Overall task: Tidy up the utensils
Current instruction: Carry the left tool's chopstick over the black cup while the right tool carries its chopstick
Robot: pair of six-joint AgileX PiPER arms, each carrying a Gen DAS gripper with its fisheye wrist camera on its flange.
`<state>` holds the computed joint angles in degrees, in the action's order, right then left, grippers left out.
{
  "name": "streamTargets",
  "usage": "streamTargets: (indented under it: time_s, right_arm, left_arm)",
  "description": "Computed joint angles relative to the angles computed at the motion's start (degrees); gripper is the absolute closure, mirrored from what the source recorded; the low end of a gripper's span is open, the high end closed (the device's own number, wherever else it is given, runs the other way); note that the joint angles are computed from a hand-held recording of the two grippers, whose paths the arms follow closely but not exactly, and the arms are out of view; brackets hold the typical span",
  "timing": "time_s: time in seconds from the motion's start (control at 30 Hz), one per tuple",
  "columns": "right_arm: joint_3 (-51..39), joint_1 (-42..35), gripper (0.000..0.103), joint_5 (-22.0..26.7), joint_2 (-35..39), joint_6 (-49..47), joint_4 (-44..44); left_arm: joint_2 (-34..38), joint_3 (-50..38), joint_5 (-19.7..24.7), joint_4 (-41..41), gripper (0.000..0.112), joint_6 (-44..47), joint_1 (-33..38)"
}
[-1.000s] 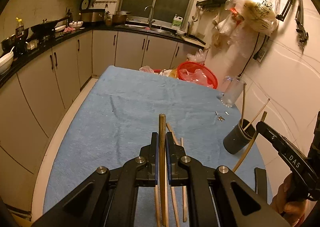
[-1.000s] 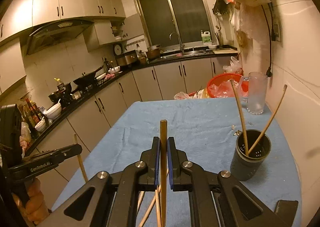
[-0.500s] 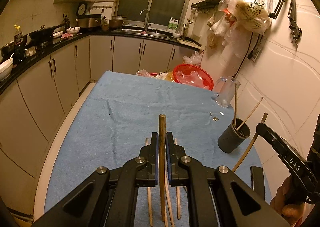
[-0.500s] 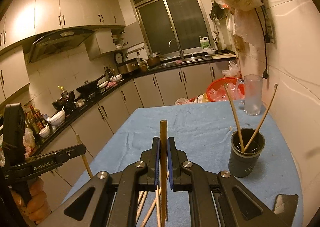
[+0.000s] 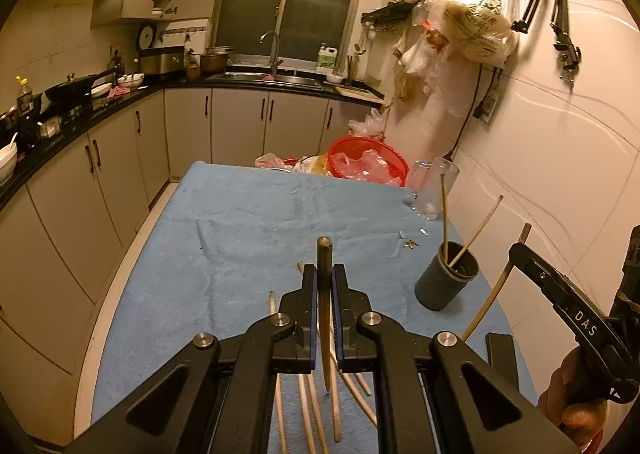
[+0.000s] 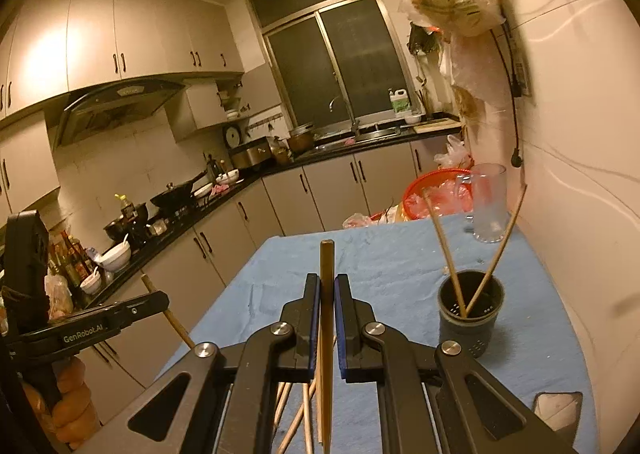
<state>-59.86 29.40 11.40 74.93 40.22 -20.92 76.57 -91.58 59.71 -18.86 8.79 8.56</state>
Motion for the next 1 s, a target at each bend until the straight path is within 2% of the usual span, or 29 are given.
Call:
streamTargets:
  time_s: [0.23,0.6,1.0]
  right_arm:
    - [0.52,-1.95,0.096,-0.26,-1.13,-6.04,6.33]
    - [1.46,-3.55,0.096,-0.53,-2.29,-7.86,8.42]
    - [1.81,-9.58,0.096,-0.31,-4.35,-26.96,26.92]
  left_arm:
    - [0.57,-2.29,0.27,2.06,0.105,-1.69,-3.64]
    - [2.26,-6.03,1.97,4.49,0.105,-3.80,-8.13]
    - [5.88,-12.44,3.90,9.27,0.105,-8.15,-15.57]
